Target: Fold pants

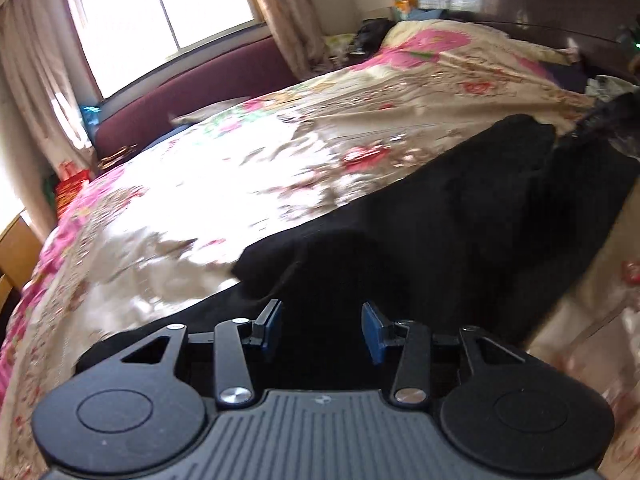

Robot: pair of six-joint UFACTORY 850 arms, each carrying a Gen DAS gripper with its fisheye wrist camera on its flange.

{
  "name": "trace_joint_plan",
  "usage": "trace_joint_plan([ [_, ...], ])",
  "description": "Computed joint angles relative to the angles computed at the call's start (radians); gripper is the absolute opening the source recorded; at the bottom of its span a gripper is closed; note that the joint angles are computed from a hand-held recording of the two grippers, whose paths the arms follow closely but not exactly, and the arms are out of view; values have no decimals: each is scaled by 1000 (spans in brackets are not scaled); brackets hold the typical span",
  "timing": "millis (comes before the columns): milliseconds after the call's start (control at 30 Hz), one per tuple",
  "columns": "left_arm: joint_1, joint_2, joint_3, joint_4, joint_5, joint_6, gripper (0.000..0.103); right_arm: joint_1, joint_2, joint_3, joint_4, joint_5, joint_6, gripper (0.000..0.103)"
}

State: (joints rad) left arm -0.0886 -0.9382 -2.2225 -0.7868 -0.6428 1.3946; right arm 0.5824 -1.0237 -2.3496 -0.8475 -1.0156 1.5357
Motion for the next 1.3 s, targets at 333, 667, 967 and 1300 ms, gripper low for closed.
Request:
trace_joint_plan([
  [333,-142,-151,-217,79,-161,-28,58,-155,184,409,-93,331,526,30],
  [667,-169,-213,-292,75,-207,-28,58,-163,210,518,-409,391,979,32],
  [967,-179,-157,-177,47,-160,55,59,-168,263,595,-455,440,1095,31],
  [1300,-191,-174,-196,64,-149,34,62,-205,195,543,-646,471,1355,31],
])
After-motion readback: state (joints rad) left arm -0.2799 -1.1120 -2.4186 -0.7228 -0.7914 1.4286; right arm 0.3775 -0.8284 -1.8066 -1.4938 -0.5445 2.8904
